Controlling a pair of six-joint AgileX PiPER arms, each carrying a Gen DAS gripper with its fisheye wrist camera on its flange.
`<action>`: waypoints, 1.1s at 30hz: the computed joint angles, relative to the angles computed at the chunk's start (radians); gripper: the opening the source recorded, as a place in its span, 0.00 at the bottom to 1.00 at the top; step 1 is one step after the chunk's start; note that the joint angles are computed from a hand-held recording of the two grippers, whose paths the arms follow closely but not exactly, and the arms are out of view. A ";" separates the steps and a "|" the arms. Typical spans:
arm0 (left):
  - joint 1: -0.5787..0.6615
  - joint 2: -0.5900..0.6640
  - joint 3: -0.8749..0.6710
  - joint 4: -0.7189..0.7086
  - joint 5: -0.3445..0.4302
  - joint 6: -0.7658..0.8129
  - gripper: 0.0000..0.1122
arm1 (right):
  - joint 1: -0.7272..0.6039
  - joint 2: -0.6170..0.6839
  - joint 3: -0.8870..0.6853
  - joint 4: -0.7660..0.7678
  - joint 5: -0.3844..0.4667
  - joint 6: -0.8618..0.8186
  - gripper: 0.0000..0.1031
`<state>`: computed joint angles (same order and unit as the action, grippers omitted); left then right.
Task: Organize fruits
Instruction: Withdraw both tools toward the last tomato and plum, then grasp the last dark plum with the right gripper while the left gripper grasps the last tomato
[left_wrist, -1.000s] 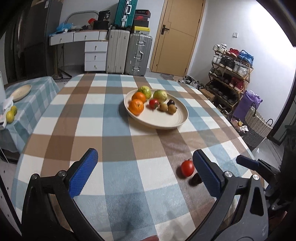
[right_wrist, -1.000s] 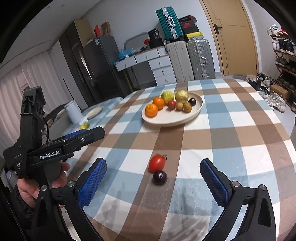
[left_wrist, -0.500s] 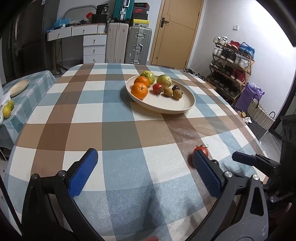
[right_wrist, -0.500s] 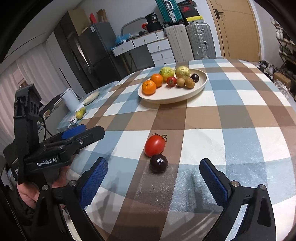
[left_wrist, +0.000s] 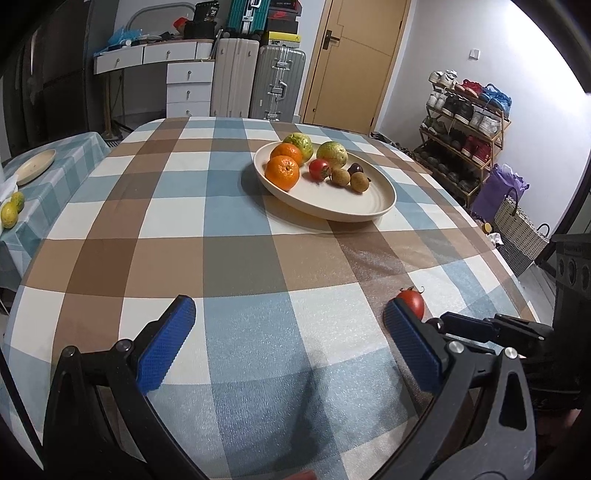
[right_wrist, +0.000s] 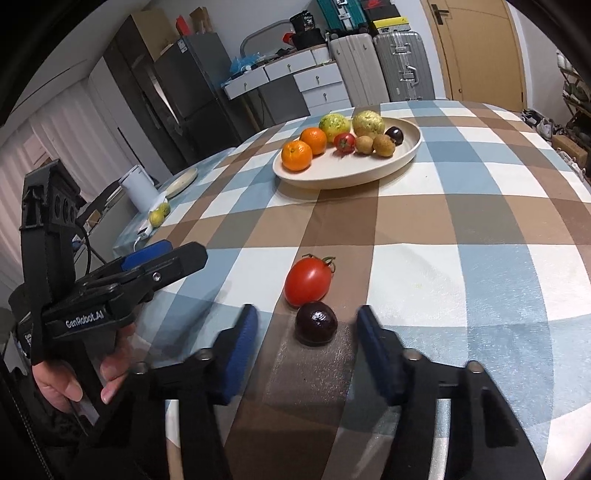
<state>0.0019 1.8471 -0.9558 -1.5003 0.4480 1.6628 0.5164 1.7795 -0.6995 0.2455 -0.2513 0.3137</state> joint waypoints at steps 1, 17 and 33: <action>0.000 0.002 0.000 0.002 0.000 -0.001 0.91 | 0.003 0.004 -0.006 0.021 0.007 -0.024 0.47; -0.015 0.007 -0.032 0.059 -0.028 -0.047 0.91 | -0.003 -0.049 0.071 0.004 -0.082 0.015 0.24; -0.179 0.057 -0.186 0.440 -0.024 -0.363 0.91 | -0.082 -0.149 0.211 -0.062 -0.179 0.035 0.24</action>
<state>-0.1773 1.9037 -1.1415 -1.0599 0.4242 1.2996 0.4340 1.6308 -0.4881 0.1832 -0.4301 0.3483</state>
